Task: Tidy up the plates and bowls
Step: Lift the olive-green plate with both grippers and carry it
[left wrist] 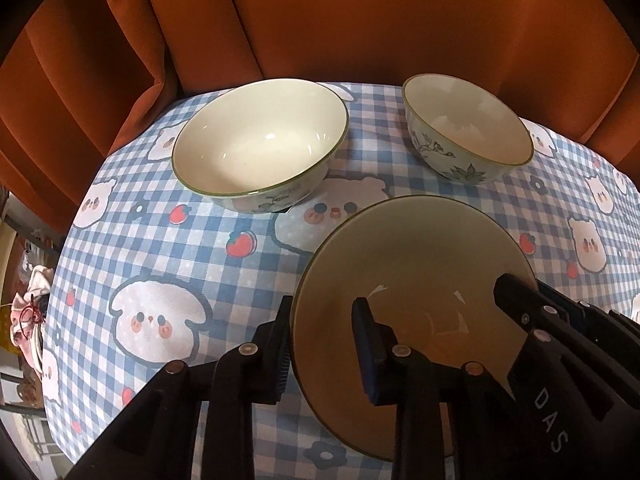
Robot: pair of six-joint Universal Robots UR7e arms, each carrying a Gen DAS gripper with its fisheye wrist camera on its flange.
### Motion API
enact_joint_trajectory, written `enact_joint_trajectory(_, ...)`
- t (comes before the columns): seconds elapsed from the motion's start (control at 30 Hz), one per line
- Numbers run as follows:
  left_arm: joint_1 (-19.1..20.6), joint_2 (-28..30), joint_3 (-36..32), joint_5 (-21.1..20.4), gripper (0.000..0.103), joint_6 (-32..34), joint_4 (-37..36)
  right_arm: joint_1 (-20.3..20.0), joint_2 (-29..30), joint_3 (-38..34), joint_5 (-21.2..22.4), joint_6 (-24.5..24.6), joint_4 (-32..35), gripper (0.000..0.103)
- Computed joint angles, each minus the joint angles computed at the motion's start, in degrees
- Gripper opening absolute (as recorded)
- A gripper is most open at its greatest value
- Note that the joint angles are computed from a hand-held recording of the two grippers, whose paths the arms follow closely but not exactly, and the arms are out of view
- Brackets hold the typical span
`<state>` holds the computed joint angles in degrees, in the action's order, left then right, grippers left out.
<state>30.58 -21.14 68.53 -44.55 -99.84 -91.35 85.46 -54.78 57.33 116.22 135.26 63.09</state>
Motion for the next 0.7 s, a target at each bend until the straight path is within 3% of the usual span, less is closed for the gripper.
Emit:
enact_joint_trajectory(0.33,-2.69,-0.15,1.05,-1.44,0.027,-0.40,-0.16,-0.33,-5.15,5.67,0.64,0.29,-1.39,0.015)
enact_joint_trajectory(0.7,-7.19,-1.61,6.21,-4.49,0.027,-1.74,-3.36,-1.95,-14.61,16.67,1.15,-0.62,-4.83,0.015)
